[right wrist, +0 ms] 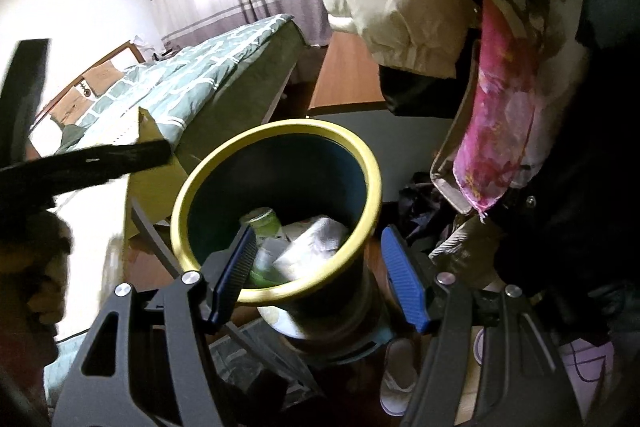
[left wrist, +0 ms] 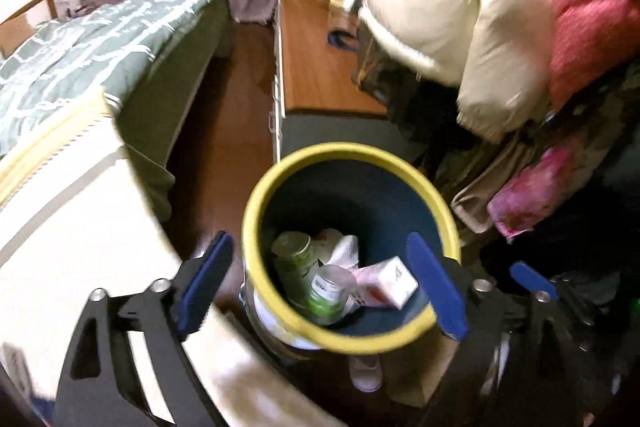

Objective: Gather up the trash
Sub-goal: 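Move the right tool back over the table toward the snack wrapper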

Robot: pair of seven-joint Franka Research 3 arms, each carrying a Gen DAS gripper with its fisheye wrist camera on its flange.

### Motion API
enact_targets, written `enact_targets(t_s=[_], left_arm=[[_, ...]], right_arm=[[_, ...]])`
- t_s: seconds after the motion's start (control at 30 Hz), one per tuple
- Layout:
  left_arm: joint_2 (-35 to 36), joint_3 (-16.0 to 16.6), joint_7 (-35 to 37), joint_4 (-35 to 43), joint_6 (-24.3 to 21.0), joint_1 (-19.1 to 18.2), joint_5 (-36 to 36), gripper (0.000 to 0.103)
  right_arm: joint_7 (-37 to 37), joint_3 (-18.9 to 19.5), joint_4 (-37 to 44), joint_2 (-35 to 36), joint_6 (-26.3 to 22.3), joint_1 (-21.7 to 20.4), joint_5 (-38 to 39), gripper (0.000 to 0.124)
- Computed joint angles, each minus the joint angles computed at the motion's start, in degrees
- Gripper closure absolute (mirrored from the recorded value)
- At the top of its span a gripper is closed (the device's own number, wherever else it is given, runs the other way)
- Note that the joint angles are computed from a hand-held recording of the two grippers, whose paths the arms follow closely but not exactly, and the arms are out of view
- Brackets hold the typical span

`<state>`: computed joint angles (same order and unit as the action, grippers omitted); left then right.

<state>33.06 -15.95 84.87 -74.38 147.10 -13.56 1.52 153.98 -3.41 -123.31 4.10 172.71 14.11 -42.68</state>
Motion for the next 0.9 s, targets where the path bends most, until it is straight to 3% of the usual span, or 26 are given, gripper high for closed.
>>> enact_targets(t_s=[0.23,0.4,0.5,0.63,0.9], left_arm=[[-21.8,-1.5,1.2,-28.2,15.2,7.2,-8.0,0.005],[-35.9,3.1,-1.3,-44.2,22.6,7.4,-8.7,0.005],[-42.2,5.2,-7.3,-51.1,25.4,8.2,-3.7,0.005],[-51.3,3.8,-19.0,-60.5,28.0,15.3,6.2,0.005],[-64.2,8.6,-28.0,-73.2,29.2,20.4,11.4,0.005]], right_arm=[[-1.0,1.3,1.0,-0.2,-0.1,1.3,-0.9,0.059],[-3.4,2.3,2.7,0.6,-0.5,3.0,0.1,0.059],[-6.0,3.0,4.2,1.3,-1.4,4.5,1.6,0.059],[-8.4,3.2,6.3,2.3,-2.6,6.7,2.5,0.059],[-16.8,4.7,11.7,5.9,-4.6,11.7,8.2,0.059]])
